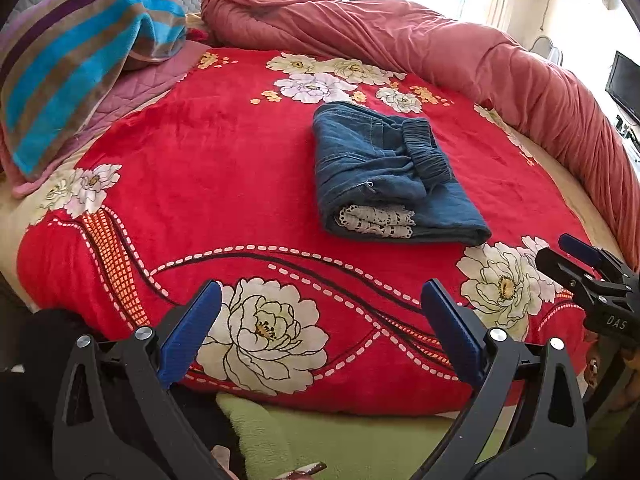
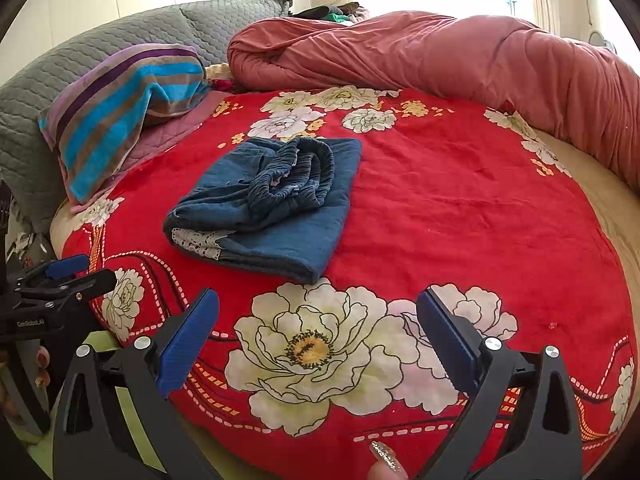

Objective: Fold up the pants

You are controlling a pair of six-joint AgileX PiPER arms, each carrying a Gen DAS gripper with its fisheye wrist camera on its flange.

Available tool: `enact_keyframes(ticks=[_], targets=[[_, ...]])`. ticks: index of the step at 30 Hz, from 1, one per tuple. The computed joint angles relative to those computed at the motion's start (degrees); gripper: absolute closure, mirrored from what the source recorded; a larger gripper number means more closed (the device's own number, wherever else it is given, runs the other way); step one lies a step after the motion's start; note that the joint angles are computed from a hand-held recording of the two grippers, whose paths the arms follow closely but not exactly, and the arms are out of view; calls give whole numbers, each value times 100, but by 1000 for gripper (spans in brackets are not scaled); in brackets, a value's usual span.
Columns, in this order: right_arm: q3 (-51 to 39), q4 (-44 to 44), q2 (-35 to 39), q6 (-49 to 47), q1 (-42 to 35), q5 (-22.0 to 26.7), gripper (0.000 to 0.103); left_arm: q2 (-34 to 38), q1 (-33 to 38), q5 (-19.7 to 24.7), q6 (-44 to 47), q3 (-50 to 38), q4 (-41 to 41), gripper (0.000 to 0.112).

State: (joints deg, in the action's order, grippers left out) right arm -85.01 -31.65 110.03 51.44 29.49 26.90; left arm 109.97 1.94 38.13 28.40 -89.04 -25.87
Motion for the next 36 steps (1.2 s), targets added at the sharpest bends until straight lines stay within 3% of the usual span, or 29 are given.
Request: enact_keyframes(ticks=[36], targets=[[-19,48,15,-39,-44,59,5,20,41,50,39,-39,-18,19]])
